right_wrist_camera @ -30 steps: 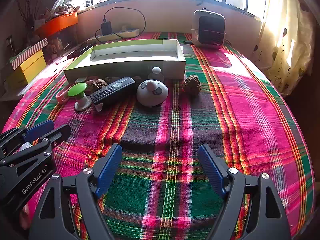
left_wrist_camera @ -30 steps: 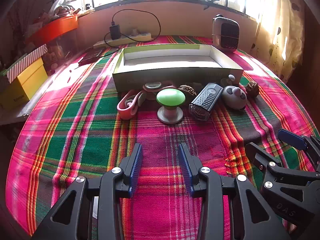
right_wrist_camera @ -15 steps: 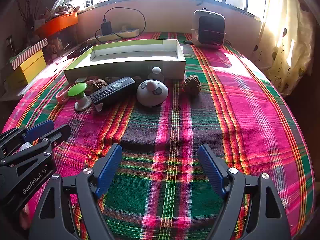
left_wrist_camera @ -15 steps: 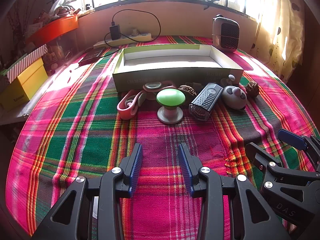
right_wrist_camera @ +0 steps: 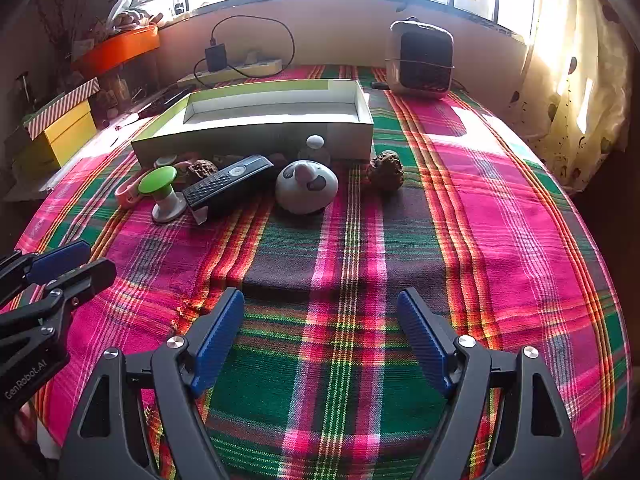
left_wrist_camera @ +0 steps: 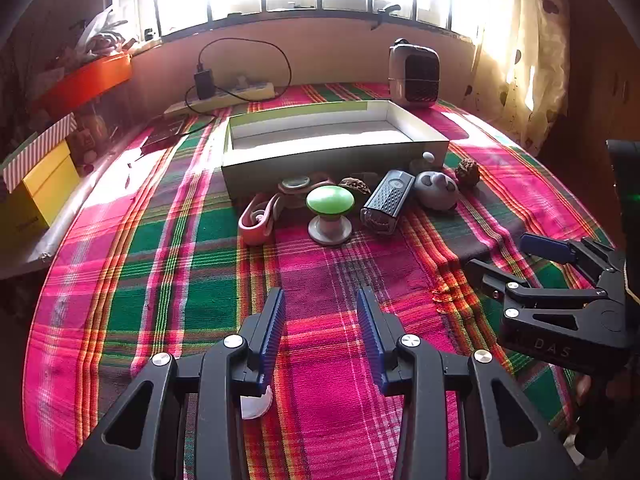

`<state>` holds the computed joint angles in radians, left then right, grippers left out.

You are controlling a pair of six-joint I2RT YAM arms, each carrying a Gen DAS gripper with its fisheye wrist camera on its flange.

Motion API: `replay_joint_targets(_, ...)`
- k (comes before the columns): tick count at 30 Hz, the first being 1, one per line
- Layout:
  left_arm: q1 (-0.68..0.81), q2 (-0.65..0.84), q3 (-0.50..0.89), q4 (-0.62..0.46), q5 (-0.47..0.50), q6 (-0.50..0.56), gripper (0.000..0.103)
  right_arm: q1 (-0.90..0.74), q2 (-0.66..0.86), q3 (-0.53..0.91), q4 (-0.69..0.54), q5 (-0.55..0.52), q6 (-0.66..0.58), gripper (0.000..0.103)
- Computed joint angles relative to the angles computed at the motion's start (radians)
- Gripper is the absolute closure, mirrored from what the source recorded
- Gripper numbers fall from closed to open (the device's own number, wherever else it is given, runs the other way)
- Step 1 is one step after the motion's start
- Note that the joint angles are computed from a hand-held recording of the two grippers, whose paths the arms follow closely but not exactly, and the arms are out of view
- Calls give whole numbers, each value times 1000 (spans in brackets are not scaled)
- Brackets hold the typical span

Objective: Organize objects
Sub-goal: 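Grasp the small white round cup with the left gripper, then lift the white cup with the left gripper while the right gripper grasps the walnut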

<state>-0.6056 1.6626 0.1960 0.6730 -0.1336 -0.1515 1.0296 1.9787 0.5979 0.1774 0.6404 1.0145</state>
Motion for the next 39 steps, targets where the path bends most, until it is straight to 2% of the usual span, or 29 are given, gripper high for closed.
replay_joint_targets(4, 81, -121, -69, -25, 87, 33, 68, 3, -17, -35, 48, -4, 3, 24)
replay_joint_targets(9, 218, -222, -129, -75, 228, 122, 68, 3, -25, -55, 94, -8, -14, 24)
replay_joint_targets(11, 267, -227, -145, -86, 264, 157, 68, 6, -34, -72, 125, -1, -26, 24)
replay_joint_targets(18, 353, -106, -180, 27, 308, 201, 68, 12, -53, -102, 167, 16, -30, 24)
replay_joint_targets(24, 309, 34, -159, 126, 267, 180, 68, 11, -45, -95, 157, 13, -27, 24)
replay_joint_targets(31, 261, 50, -131, 116, 198, 172, 69, 11, -54, -99, 136, 26, -18, 24)
replay_joint_targets(35, 279, 54, -126, 120, 205, 168, 77, 4, -54, -98, 126, 25, -15, 24)
replay_joint_targets(39, 306, 58, -118, 120, 229, 154, 77, -5, -58, -99, 117, 24, -15, 24)
